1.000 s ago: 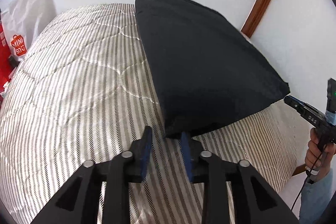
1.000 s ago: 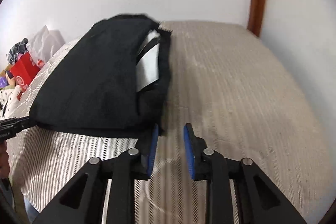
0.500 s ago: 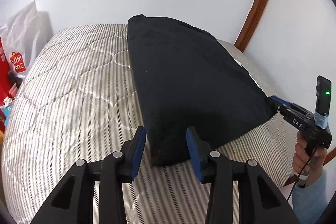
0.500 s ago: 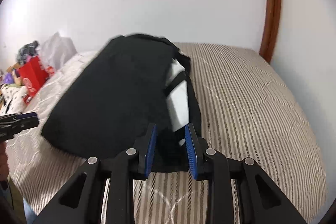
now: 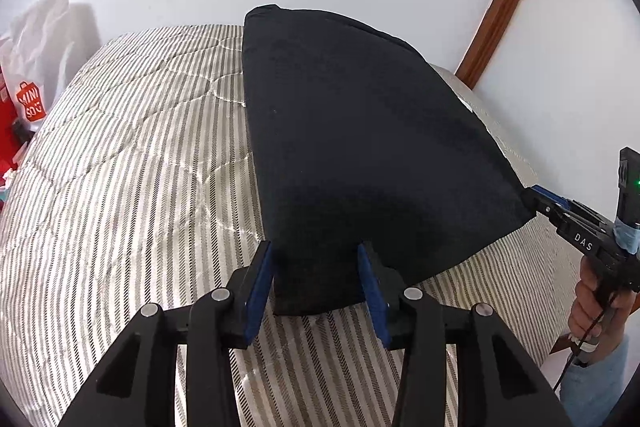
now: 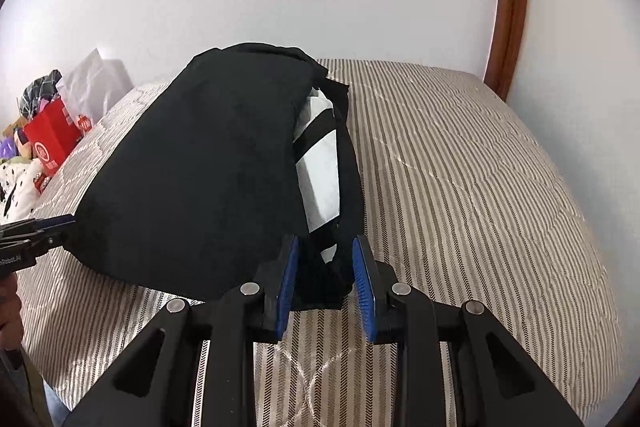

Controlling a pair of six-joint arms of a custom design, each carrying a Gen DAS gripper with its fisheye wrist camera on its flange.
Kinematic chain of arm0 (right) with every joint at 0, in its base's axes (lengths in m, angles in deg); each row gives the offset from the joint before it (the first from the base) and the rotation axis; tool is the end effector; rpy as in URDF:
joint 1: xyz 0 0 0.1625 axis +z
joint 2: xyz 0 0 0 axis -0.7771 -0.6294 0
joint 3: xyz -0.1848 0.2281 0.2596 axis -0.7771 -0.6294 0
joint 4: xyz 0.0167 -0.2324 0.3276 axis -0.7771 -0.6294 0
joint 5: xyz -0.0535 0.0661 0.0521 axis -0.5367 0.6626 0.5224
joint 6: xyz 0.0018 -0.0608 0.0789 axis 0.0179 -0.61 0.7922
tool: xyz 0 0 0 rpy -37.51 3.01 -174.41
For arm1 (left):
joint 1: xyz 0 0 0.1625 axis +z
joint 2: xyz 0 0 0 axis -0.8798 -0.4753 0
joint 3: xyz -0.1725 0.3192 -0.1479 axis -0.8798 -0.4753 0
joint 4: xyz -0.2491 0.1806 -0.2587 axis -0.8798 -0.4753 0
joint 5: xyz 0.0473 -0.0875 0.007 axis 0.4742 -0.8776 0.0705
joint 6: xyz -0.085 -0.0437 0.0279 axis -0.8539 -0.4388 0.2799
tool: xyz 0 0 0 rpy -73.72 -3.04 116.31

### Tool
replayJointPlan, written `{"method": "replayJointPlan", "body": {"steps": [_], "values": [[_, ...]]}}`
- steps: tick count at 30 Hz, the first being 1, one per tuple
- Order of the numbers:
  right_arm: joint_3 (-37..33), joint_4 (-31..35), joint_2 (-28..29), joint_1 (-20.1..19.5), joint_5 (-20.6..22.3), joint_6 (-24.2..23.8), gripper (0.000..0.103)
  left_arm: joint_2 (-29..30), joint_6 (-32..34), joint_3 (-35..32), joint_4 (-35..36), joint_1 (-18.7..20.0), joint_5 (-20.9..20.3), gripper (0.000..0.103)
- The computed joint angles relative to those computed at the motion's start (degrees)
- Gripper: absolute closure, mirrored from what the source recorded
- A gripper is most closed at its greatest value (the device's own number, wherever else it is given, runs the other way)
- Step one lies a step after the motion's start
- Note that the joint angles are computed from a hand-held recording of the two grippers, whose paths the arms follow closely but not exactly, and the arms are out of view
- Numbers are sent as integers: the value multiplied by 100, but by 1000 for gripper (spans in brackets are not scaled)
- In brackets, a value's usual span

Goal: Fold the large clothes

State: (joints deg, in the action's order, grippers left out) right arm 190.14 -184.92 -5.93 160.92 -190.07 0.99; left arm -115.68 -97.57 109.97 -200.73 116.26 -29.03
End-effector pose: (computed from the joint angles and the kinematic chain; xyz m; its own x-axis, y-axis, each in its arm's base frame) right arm 0.2672 -0.5001 0.0918 -0.6867 -0.3621 0.6303 -0.6421 0.7088 -0.2923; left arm -0.0639 -0.4414 0.2963 -0.8481 -0.0079 -0.5298 0.3274 0.7783 -0.5358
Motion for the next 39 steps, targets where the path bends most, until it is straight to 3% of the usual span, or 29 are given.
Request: {"method": "replayJointPlan", "body": {"steps": [8,11,14,20,26,28,31,36,39], "values": [[46,138,-73,79,-149,104,75,-287,-357,156,355,-140,201,59],[83,199,-112,129,-206,126,74,-396,-462,203,468,-196,262,51],[110,240,-145,199,-328,186,74,-512,-568,249,622,-303,354,50],[310,345,-418,442,-622,441,64,-976,-1185,393,1333,-830,808,41],[643,514,-957,750,-842,822,51,-1739,-2505,521,3036,-1820,1481,32],[789,444,-1111,886,-943,855,33,-1956,-3018,486,3722,-2138,1591,27],[1045,360,-1404,1075,-1028,941,18,-2192,-3970,358,4989,-2641,1727,24],[1431,300,-1839,1336,-1295,1106,10,-2391,-5545,89,6976,-3469,1790,16],[1618,298,-2071,1422,-1418,1147,5,-2413,-6073,19,7558,-3796,1716,11]]}}
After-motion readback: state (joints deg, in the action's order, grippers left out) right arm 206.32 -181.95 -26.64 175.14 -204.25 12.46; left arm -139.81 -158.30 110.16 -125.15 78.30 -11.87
